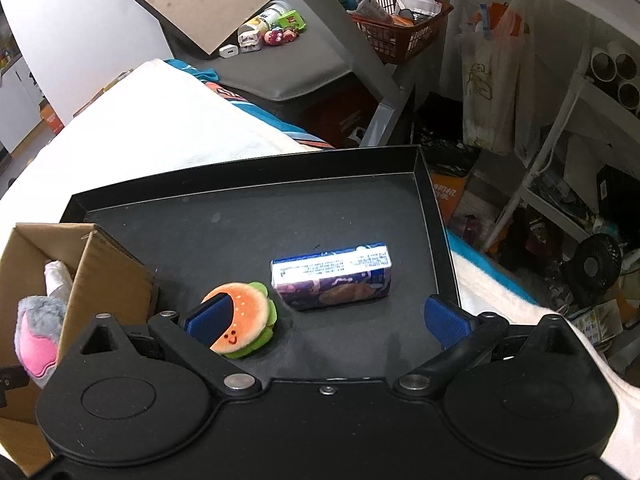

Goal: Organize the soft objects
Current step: 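Move the right gripper to the blue-white juice box and grasp it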

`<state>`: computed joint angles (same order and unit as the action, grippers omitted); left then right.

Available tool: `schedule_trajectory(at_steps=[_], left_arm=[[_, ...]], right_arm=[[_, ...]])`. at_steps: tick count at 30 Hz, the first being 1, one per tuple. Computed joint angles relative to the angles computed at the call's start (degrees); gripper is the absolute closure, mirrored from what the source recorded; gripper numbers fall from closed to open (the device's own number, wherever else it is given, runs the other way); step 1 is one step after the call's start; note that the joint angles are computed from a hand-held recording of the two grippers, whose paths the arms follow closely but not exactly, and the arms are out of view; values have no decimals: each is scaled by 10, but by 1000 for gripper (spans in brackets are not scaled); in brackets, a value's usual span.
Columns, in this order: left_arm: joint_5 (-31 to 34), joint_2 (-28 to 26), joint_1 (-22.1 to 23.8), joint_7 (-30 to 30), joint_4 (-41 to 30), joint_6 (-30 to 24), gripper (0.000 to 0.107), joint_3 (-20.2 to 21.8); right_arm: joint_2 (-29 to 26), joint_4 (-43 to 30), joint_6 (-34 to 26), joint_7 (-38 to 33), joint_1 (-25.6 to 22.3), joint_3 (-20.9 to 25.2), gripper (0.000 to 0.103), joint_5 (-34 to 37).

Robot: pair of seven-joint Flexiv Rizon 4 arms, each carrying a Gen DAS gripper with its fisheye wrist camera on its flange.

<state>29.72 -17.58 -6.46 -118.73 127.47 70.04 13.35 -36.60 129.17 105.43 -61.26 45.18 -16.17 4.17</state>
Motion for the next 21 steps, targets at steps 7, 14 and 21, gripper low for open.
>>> schedule_trajectory(at_steps=[7, 14, 21], left_arm=[[8, -7, -7, -6, -16, -23, 39, 0], [16, -10, -14, -20, -26, -36, 39, -6], [35, -8, -21, -29, -28, -41, 39, -8]], right_arm=[[-22, -22, 5, -4, -2, -6, 0, -1], [-28, -31, 7, -10, -5, -3, 22, 4], [-19, -23, 1, -13, -8, -3, 65, -3]])
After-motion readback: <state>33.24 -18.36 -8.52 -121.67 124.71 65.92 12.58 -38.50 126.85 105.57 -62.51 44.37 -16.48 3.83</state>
